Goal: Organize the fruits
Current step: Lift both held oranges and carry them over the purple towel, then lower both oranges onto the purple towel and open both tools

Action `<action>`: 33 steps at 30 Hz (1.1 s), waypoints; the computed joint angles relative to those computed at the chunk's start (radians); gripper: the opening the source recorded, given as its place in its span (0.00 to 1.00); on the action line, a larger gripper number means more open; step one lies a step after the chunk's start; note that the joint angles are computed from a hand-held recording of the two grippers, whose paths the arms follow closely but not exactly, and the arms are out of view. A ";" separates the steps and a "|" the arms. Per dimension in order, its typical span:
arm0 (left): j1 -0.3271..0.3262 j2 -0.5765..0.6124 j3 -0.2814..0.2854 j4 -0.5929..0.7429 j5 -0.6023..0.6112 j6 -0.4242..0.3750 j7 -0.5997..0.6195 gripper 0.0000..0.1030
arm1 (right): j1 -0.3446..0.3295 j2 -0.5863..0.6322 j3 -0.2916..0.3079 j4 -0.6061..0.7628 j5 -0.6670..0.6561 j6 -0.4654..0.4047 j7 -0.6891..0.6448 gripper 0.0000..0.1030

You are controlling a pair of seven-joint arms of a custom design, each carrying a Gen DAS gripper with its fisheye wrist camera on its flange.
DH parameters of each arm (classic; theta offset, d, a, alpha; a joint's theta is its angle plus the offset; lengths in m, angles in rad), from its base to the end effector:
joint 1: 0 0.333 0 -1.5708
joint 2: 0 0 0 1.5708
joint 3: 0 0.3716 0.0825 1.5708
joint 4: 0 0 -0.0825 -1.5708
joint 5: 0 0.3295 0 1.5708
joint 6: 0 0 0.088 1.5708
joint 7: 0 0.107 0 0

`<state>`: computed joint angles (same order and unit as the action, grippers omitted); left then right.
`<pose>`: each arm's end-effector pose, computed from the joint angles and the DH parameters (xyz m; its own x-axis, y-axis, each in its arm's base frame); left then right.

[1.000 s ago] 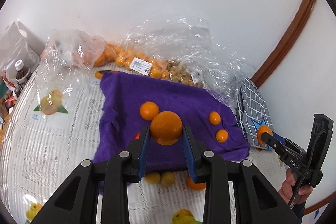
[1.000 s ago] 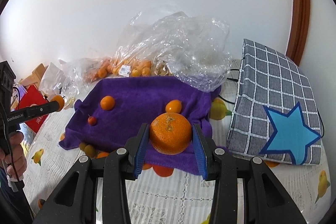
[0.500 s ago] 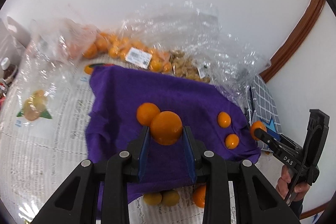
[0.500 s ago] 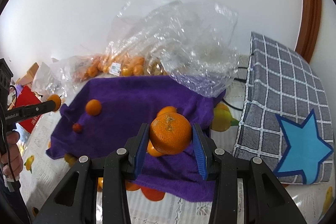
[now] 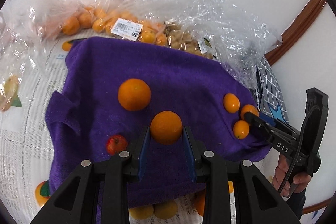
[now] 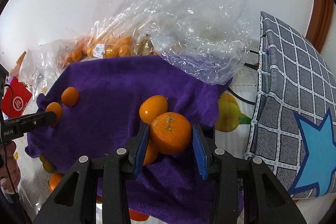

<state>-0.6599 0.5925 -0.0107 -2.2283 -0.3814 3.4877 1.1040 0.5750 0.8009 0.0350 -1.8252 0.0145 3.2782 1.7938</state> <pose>0.4865 -0.3284 0.2759 0.0874 -0.9218 0.3776 -0.8355 -0.2743 -0.4762 0.5722 0.3915 0.2550 0.3909 -0.9054 -0.1656 -0.7785 -0.2292 -0.5843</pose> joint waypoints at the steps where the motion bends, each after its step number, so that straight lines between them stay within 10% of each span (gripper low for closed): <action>1: -0.002 0.004 0.001 0.004 0.001 -0.003 0.001 0.29 | 0.000 0.002 0.000 0.001 0.002 0.000 0.001 0.40; 18: -0.043 0.023 0.042 0.029 0.009 -0.040 -0.001 0.30 | 0.049 -0.019 -0.051 -0.022 0.018 0.000 0.015 0.51; 21: -0.067 0.017 0.065 0.030 0.005 -0.050 -0.001 0.42 | 0.089 -0.044 -0.093 -0.057 0.034 0.022 0.031 0.54; 33: -0.153 -0.102 0.095 -0.117 -0.151 0.076 0.092 0.43 | 0.193 -0.176 -0.112 -0.266 0.115 0.167 -0.007 0.53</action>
<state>-0.8132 0.4902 0.0845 -2.3451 -0.5328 3.5639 1.1957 0.7680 0.6254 -0.0773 -2.0907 0.1298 3.4456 1.7865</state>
